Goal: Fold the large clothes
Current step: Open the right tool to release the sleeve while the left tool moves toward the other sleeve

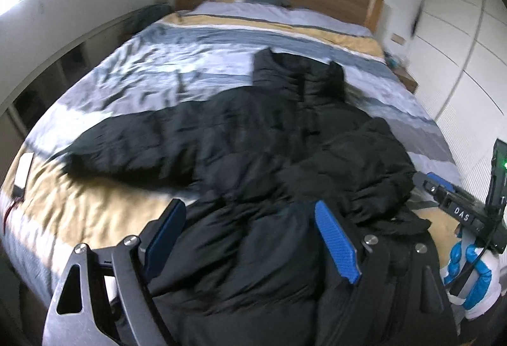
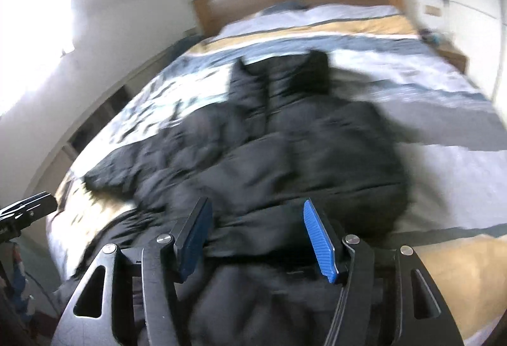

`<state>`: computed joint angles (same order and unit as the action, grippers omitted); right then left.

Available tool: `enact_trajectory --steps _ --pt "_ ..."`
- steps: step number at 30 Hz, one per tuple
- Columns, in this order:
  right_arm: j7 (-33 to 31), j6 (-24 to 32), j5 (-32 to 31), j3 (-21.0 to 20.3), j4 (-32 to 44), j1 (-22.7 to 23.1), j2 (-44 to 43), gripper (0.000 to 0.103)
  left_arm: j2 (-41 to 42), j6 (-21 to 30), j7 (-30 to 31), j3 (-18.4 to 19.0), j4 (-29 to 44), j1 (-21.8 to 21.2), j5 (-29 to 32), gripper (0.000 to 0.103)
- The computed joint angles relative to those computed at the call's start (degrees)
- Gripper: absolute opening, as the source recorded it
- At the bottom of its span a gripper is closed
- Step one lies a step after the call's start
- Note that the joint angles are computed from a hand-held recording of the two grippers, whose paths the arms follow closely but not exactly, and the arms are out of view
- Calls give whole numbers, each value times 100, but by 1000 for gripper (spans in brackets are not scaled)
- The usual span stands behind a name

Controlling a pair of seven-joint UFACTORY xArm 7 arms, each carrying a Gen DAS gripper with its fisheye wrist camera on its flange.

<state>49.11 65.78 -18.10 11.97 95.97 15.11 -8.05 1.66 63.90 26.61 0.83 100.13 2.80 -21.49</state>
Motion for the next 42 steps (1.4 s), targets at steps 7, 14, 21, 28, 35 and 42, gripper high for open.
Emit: enact_trajectory --steps 7,14,21,28,35,42 --pt "-244 -89 -97 -267 -605 -425 -356 60 622 -489 -507 -542 -75 -726 226 84" --pt "-638 -660 242 -425 -1189 -633 -283 60 1182 -821 -843 -647 -265 -1096 698 84" --pt "-824 -1147 485 -462 -1474 -655 -121 60 1769 -1462 -1489 -393 39 -1399 2238 85" --pt "-1275 -1246 717 -496 -1081 -533 242 60 2703 -1015 -2038 -247 1428 -1328 2558 85" --pt "-1149 -1106 299 -526 -1027 -589 278 65 2782 -917 -1996 -305 1477 -1154 2390 85" --pt "-1122 -428 486 -561 -1008 -600 261 66 2576 -437 -1736 -431 1487 -924 1951 85"
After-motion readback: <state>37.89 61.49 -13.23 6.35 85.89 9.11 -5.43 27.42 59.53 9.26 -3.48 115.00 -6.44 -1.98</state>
